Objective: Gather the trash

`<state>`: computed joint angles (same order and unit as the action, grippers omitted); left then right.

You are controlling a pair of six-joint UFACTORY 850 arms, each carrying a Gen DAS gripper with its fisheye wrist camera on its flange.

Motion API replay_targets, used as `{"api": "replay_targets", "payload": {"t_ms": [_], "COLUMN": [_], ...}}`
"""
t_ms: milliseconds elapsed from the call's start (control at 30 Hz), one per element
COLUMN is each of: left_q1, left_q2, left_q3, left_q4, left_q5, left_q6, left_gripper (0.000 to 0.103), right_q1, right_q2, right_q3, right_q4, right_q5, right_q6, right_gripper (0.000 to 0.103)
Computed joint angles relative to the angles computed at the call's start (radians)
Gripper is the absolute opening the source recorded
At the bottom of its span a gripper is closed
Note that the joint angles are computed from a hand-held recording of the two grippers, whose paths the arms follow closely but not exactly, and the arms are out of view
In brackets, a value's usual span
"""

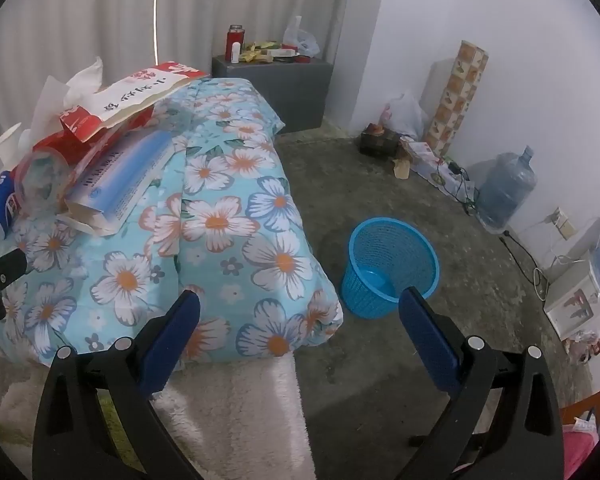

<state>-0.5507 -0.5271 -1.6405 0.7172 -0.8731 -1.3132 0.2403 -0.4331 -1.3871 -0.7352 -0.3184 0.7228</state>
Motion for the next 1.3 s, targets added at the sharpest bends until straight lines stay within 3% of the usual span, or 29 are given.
{"api": "replay_targets", "payload": {"t_ms": [1300], "left_q1": [0.011], "left_q2": [0.009], "left_q3": [0.020], "left_q4": [0.003], "left_q5": [0.007], "left_q6": [-0.002], "left_gripper": [0.094], "right_q1": [0.004], "right_q2": [0.002], "right_q3": [-0.003], "right_q4": [0.017], "right_q5": [-0.001], "right_q6": [-0.013], "right_gripper": [0.097]}}
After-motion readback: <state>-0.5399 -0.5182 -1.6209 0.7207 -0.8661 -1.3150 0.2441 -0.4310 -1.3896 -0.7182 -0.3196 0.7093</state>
